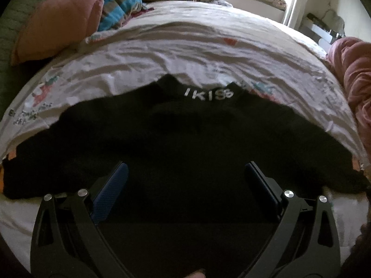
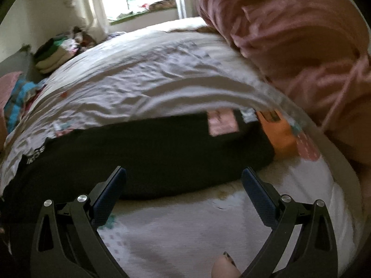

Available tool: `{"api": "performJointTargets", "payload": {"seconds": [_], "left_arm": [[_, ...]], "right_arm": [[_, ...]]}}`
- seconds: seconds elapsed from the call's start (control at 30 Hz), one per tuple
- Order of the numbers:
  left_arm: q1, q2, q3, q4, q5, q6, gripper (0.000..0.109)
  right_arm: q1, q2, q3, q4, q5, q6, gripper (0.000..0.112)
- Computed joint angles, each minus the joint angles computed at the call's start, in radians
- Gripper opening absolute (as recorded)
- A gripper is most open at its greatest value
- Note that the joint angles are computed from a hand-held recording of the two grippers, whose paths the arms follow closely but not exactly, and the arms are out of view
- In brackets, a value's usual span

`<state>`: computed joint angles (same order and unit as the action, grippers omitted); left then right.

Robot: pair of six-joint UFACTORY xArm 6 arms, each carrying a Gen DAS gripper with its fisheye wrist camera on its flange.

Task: Fold small clothes
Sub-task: 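Move the right gripper to the orange sleeve cuff and grasp it, then lift the sleeve with the right gripper and carry it toward the shirt body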

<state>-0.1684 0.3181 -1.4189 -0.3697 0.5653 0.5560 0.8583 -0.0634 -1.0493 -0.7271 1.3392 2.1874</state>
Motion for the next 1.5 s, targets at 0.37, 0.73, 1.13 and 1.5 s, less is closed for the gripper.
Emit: {"api": "performJointTargets", "payload": {"seconds": [0.37, 0.73, 1.13, 1.5], "left_arm": [[0.023, 0.097, -0.057, 0.001, -0.036, 0.012, 0.094], [0.06, 0.139, -0.132, -0.127, -0.034, 0.124, 0.094], [0.109, 0.136, -0.205, -0.215, 0.098, 0.186, 0.094], [0.164, 0.115, -0.256, -0.296, 0.272, 0.206, 0.094]], "right_arm": [[-0.076, -0.227, 0.315, 0.055, -0.183, 0.239, 0.099], [-0.159, -0.37, 0.492, -0.172, -0.283, 0.499, 0.035], [-0.06, -0.243, 0.243, -0.347, -0.134, 0.333, 0.017], [-0.071, -0.083, 0.02, -0.436, -0.217, 0.223, 0.017]]}}
